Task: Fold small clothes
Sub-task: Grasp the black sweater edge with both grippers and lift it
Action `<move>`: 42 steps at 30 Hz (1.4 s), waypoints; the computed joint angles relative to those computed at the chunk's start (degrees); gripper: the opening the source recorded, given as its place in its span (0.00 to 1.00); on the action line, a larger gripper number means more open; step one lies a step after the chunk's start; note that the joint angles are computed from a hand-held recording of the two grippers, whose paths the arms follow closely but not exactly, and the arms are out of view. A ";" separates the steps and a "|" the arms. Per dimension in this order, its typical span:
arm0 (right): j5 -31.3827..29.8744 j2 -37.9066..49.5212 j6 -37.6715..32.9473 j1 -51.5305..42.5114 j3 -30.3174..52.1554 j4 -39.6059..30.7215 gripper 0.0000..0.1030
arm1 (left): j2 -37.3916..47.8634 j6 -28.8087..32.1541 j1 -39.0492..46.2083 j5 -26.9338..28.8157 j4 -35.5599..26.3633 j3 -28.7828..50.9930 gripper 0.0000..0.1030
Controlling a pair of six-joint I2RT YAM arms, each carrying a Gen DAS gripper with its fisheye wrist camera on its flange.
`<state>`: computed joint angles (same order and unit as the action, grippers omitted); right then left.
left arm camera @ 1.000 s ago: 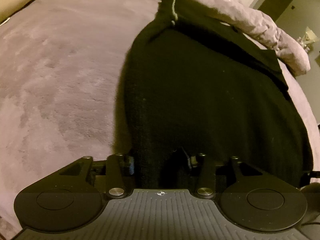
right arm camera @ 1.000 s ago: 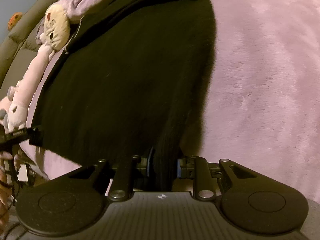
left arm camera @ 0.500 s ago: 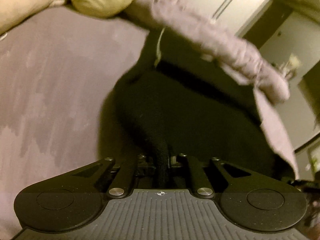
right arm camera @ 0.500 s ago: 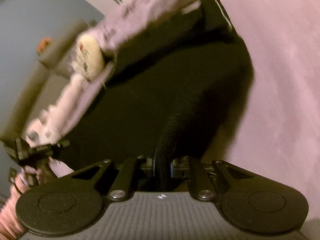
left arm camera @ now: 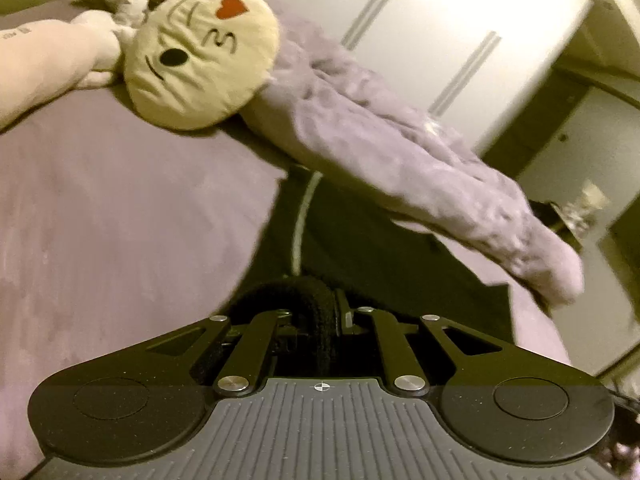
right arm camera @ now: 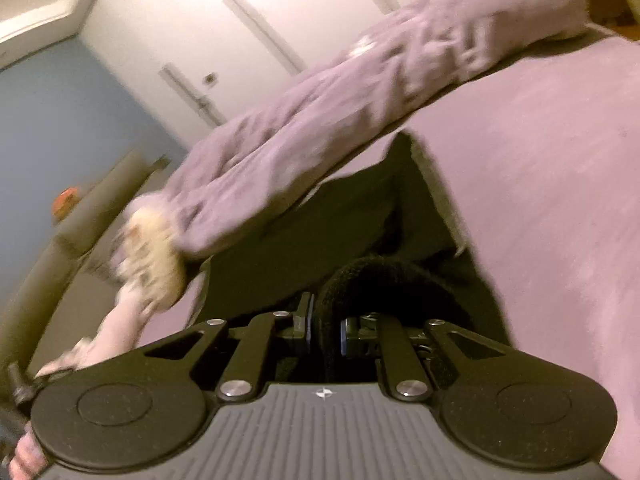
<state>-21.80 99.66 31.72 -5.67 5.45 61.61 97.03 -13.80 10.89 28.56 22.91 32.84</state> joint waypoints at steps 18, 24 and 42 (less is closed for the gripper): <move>7.75 24.71 -5.17 2.63 19.58 -3.62 0.14 | 24.37 1.07 -4.78 -6.56 0.59 17.47 0.10; 7.83 22.02 -4.91 2.06 18.31 0.91 0.10 | 19.84 1.42 -5.77 -6.44 -1.03 18.23 0.10; 22.62 27.20 -7.30 3.19 42.90 -8.17 0.12 | 34.24 -6.60 -16.66 -29.22 -4.90 48.23 0.62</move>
<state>0.82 126.86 24.42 -2.47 48.34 53.44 131.27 -20.40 -5.76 -0.66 18.02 81.07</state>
